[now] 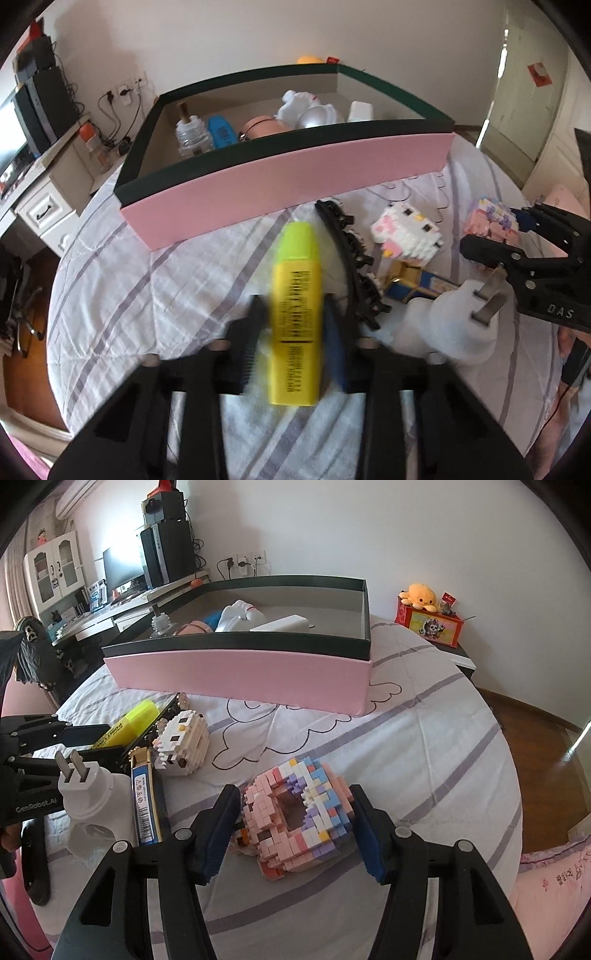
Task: Organize rigid objects
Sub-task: 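Grasp the yellow highlighter with left gripper while right gripper grasps pink block toy, then carry yellow highlighter and pink block toy into the pink box and release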
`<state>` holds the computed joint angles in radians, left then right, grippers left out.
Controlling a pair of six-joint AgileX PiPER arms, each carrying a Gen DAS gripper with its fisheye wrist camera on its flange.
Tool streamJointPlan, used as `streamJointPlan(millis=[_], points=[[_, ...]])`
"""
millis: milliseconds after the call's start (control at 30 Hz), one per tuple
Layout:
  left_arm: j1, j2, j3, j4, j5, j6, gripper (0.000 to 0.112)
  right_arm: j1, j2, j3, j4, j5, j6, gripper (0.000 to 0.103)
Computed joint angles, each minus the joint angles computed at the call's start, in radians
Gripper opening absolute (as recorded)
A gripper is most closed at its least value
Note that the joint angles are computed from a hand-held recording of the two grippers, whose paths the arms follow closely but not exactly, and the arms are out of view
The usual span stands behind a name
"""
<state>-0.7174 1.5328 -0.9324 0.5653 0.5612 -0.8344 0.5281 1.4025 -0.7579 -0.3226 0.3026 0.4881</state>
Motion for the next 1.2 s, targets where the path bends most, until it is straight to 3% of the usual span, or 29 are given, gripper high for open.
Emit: streamJointPlan(millis=[333, 667, 867, 967, 1200], points=[[-0.051, -0.109, 0.096, 0.162, 0.045, -0.249, 0.026, -0.013, -0.071, 0.043, 0.045, -0.028, -0.029, 0.06], [-0.169, -0.295, 0.182, 0.372, 0.162, -0.583, 0.026, 0.092, -0.226, 0.066, -0.259, 0.024, 0.315, 0.06], [-0.317, -0.377, 0.162, 0.435, 0.318, -0.659, 0.026, 0.248, -0.32, 0.031, -0.446, 0.17, 0.508, 0.06], [-0.428, -0.415, 0.144, 0.485, 0.448, -0.706, 0.026, 0.341, -0.356, 0.005, -0.526, 0.259, 0.583, 0.06], [-0.592, -0.458, 0.094, 0.545, 0.656, -0.752, 0.026, 0.534, -0.398, -0.069, -0.633, 0.453, 0.658, 0.06]])
